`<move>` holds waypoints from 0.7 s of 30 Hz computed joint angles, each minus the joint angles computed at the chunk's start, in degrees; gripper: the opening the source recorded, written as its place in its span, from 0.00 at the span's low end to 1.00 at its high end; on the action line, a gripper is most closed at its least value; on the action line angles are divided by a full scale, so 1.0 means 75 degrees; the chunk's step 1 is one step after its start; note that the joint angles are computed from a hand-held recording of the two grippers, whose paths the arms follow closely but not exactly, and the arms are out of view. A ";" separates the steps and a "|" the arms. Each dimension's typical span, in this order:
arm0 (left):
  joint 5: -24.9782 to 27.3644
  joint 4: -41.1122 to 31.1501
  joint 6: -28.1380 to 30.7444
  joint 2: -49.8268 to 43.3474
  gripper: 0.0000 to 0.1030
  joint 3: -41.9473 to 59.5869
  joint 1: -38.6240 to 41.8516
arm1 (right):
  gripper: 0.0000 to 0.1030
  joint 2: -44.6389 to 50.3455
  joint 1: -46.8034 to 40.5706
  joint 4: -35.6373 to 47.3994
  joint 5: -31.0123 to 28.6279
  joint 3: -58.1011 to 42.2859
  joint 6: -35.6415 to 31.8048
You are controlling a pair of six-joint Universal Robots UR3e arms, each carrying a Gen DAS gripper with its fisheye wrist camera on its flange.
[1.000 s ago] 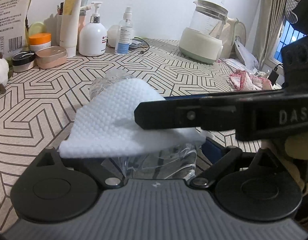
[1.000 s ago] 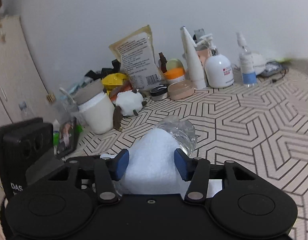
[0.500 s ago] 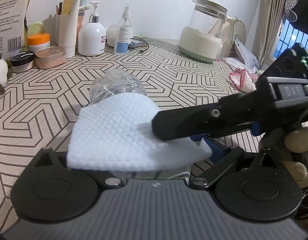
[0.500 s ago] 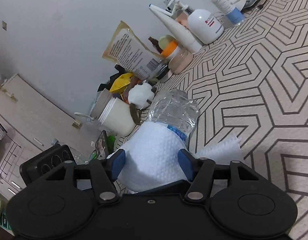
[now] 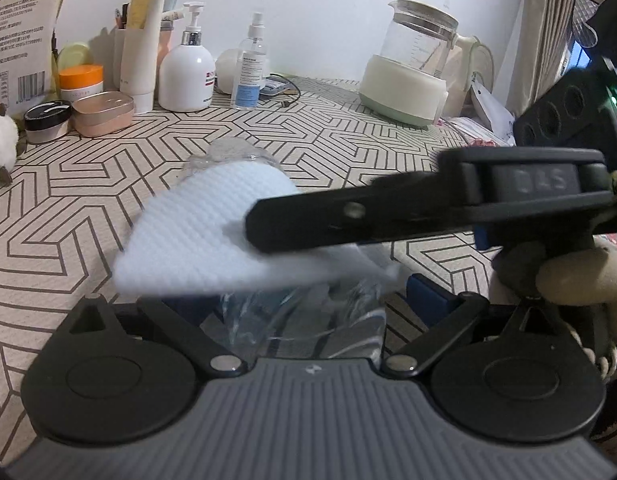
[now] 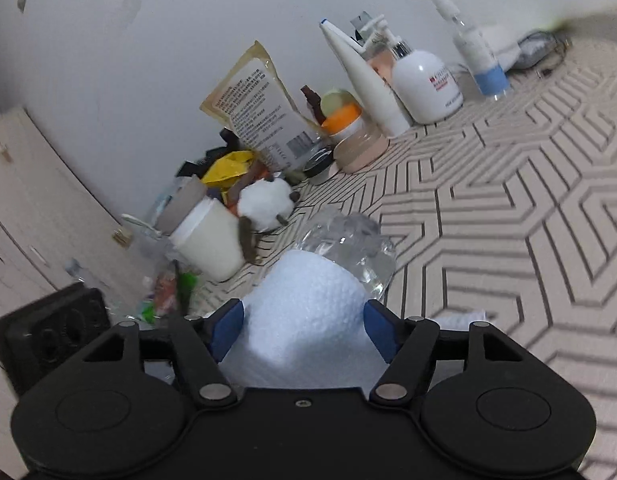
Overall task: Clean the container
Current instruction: 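Keep wiping the bottle base and neck with the right tool, then pull the wipe off the bottle with the right tool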
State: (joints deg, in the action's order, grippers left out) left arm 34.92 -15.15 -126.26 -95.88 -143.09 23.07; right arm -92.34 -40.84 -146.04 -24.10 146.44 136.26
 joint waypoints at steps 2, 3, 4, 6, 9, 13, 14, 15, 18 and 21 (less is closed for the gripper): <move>-0.0015 -0.0062 0.0067 0.0035 0.97 -0.0029 0.0052 | 0.69 0.0502 0.0302 -0.1092 -0.0168 -0.0188 0.0762; -0.0021 -0.0127 0.0132 0.0061 0.97 -0.0037 0.0088 | 0.68 0.0708 0.0419 -0.1508 -0.0253 -0.0293 0.1073; -0.0033 -0.0214 0.0206 0.0083 0.97 -0.0034 0.0132 | 0.68 0.0866 0.0508 -0.1815 -0.0328 -0.0395 0.1312; -0.0017 -0.0179 0.0120 0.0116 0.97 -0.0041 0.0085 | 0.68 0.1222 0.0716 -0.2485 -0.0472 -0.0615 0.1836; 0.0009 -0.0094 -0.0006 0.0142 0.97 -0.0056 0.0014 | 0.68 0.1548 0.0879 -0.2972 -0.0558 -0.0801 0.2217; 0.0041 0.0045 -0.0129 0.0091 0.97 -0.0033 -0.0062 | 0.68 0.1425 0.0819 -0.2918 -0.0509 -0.0587 0.2112; 0.0041 0.0043 -0.0136 0.0084 0.97 -0.0023 -0.0066 | 0.68 0.1298 0.0756 -0.2616 -0.0463 -0.0528 0.1949; 0.0041 0.0043 -0.0136 0.0084 0.97 -0.0023 -0.0066 | 0.68 0.1148 0.0678 -0.2270 -0.0415 -0.0461 0.1752; 0.0045 0.0045 -0.0119 0.0092 0.97 -0.0033 -0.0062 | 0.68 0.0666 0.0469 -0.1465 -0.0311 -0.0221 0.1257; 0.0050 0.0054 -0.0108 0.0107 0.97 -0.0052 -0.0059 | 0.68 0.0207 0.0324 -0.1214 -0.0298 0.0082 0.1042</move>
